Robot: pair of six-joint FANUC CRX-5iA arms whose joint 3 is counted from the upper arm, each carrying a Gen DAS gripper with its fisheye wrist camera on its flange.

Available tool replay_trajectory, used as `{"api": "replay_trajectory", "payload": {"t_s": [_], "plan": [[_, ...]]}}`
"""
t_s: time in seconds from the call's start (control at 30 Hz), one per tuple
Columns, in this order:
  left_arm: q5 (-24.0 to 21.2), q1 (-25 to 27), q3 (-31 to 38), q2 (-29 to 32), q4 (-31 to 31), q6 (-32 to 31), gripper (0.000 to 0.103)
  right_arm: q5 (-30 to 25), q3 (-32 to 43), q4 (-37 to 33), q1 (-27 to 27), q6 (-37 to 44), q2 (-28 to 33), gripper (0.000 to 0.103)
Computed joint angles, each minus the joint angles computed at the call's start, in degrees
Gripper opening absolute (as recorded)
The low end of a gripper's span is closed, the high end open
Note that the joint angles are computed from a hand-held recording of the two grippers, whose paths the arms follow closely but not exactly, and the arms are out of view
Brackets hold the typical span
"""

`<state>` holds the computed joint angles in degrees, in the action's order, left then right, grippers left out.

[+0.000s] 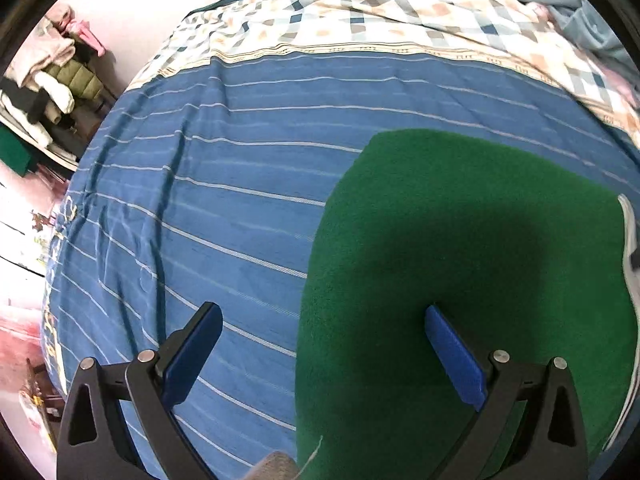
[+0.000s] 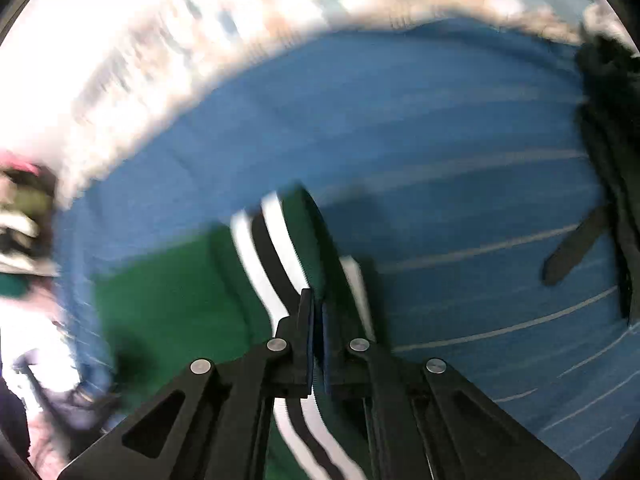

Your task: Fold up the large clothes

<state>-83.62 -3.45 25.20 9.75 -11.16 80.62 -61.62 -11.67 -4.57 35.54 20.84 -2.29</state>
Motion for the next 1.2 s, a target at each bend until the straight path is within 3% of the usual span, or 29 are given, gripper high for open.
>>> {"api": "replay_trajectory", "payload": {"t_s": [0.07, 0.13, 0.17, 0.2, 0.27, 0.3, 0.47, 0.6, 0.63, 0.67, 0.7, 0.73, 0.77, 0.87, 0.9, 0.97, 1.03, 1.1, 1.2], "plan": [[-0.3, -0.4, 0.3, 0.1, -1.1, 0.1, 0.103, -2.1, 2.8, -4.8, -1.8, 4.9, 3.6, 0.004], [-1.2, 0.0, 0.9, 0.1, -0.9, 0.2, 0.103, -3.4, 4.5, -5.7, -2.5, 7.5, 3.5, 0.011], [-1.6, 0.2, 0.9, -0.2, -0.6, 0.2, 0.103, -3.7, 4.7, -6.3, -2.9, 8.3, 2.5, 0.022], [-1.8, 0.5, 0.6, -0.9, -0.4, 0.1, 0.103, -4.0, 4.7, -7.3, -3.3, 9.2, 1.4, 0.042], [-2.2, 1.0, -0.4, -2.6, -0.7, 0.6, 0.103, -3.2, 3.5, -8.6, -3.5, 9.6, -1.8, 0.071], [-2.7, 1.4, -1.0, -3.4, -0.3, 0.9, 0.103, -2.4, 1.9, -8.8, -3.0, 8.9, -4.3, 0.074], [-5.5, 3.2, -5.7, -7.8, 0.6, 2.3, 0.103, -6.0, -3.6, -16.0, -1.5, 8.1, -10.1, 0.074], [-6.2, 2.8, -8.8, -9.1, 0.2, 2.1, 0.103, 4.0, -10.8, -26.6, -3.0, 11.4, -11.9, 0.073], [-6.1, 2.6, -9.0, -9.1, -0.1, 2.0, 0.103, 9.0, -13.2, -28.2, -2.4, 10.8, -13.1, 0.072], [-5.8, 2.4, -9.1, -9.1, -0.2, 1.8, 0.103, 11.6, -14.1, -26.8, -1.0, 8.9, -13.8, 0.064], [-5.6, 2.0, -9.0, -9.1, -0.7, 1.6, 0.103, 11.9, -14.1, -22.3, 1.6, 5.1, -13.8, 0.045], [-5.4, 1.6, -8.6, -8.9, -1.1, 1.2, 0.103, 11.1, -13.7, -17.8, 4.0, 1.4, -13.8, 0.034], [-5.3, 1.5, -8.7, -9.1, -1.1, 0.8, 0.103, 10.8, -14.0, -13.7, 6.2, -2.8, -14.8, 0.012], [-5.4, 2.1, -8.9, -9.9, 0.6, -0.9, 0.103, 15.5, -20.0, -6.4, 10.2, -17.8, -24.8, 0.010], [-5.1, 2.3, -9.3, -10.4, 1.5, -1.6, 0.103, 15.2, -20.8, -4.1, 11.5, -21.2, -26.5, 0.010], [-3.7, 2.1, -10.7, -11.4, 1.9, -3.5, 0.103, 9.5, -20.1, 0.8, 13.8, -25.1, -26.4, 0.010], [-2.0, 0.8, -12.1, -12.2, 0.2, -4.5, 0.103, 7.1, -19.2, -1.2, 12.8, -23.6, -23.4, 0.010], [-1.0, -0.1, -12.9, -12.2, -1.3, -4.8, 0.103, 9.3, -18.6, -7.3, 9.2, -19.8, -19.8, 0.010], [-1.1, 0.3, -12.6, -11.4, -0.3, -4.4, 0.103, 5.7, -14.5, -7.7, 8.0, -13.8, -14.7, 0.011]]}}
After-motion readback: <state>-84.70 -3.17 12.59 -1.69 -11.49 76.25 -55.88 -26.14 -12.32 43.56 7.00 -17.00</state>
